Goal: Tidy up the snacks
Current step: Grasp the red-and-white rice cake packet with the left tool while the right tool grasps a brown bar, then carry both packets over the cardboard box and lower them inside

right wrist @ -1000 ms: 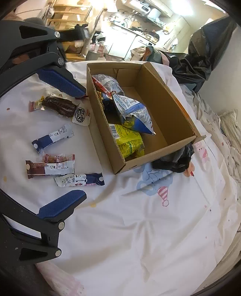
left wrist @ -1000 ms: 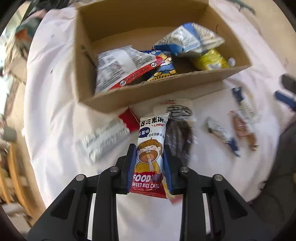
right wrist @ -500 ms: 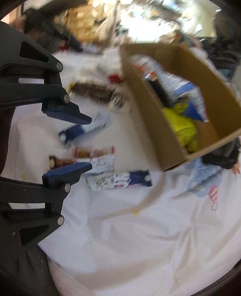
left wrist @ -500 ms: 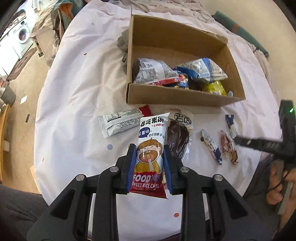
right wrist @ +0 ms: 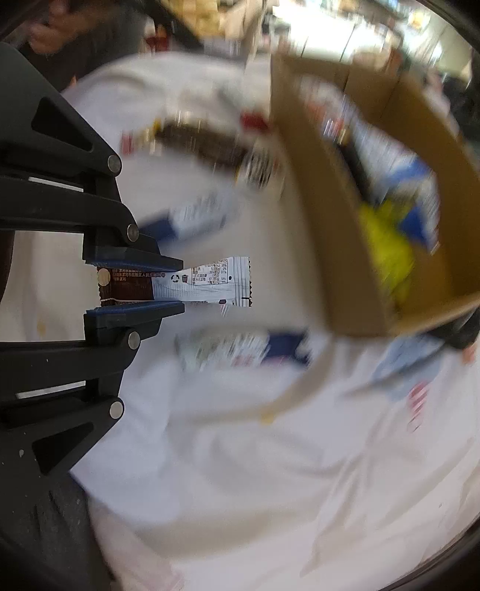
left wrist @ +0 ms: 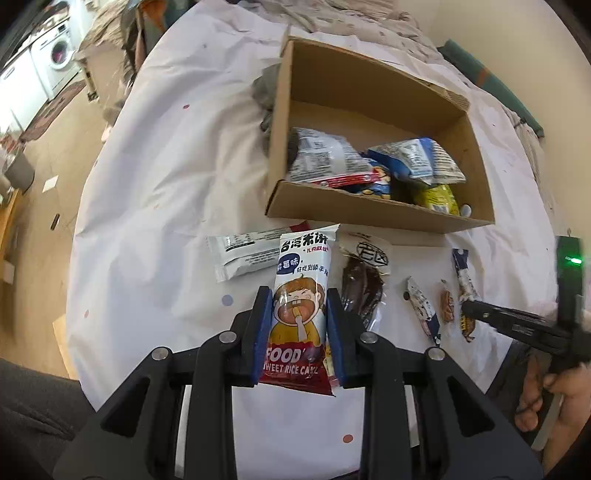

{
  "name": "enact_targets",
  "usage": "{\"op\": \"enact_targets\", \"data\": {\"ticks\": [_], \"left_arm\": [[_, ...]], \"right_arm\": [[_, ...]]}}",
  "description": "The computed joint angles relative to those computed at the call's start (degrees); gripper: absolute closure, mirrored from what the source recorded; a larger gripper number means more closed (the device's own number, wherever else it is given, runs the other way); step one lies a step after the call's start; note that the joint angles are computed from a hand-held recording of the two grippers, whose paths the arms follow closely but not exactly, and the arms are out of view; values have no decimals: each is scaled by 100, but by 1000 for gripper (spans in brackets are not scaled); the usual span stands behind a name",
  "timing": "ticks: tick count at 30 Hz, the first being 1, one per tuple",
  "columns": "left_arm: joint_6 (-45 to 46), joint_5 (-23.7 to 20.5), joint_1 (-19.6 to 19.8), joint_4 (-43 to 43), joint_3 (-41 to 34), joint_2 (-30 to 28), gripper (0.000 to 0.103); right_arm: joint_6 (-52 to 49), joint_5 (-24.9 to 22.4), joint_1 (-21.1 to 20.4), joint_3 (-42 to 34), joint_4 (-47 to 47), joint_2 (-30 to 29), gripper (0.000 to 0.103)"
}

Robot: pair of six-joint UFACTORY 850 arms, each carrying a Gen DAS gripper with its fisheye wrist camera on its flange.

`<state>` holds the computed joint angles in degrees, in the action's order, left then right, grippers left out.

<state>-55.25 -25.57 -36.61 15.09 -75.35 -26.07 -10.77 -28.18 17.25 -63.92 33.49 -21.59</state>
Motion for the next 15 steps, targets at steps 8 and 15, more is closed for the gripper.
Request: {"op": "enact_targets", "data": {"ticks": [8,15], "left_arm": [[-274,-52,-104,426,-109,-81,78],[-1080,-141,-222,1448,-65,-2,78]], "right_arm": [[-3026,76,-139,379,2851,431,87],[-4812,32,-35,527,4561,631,87]]}}
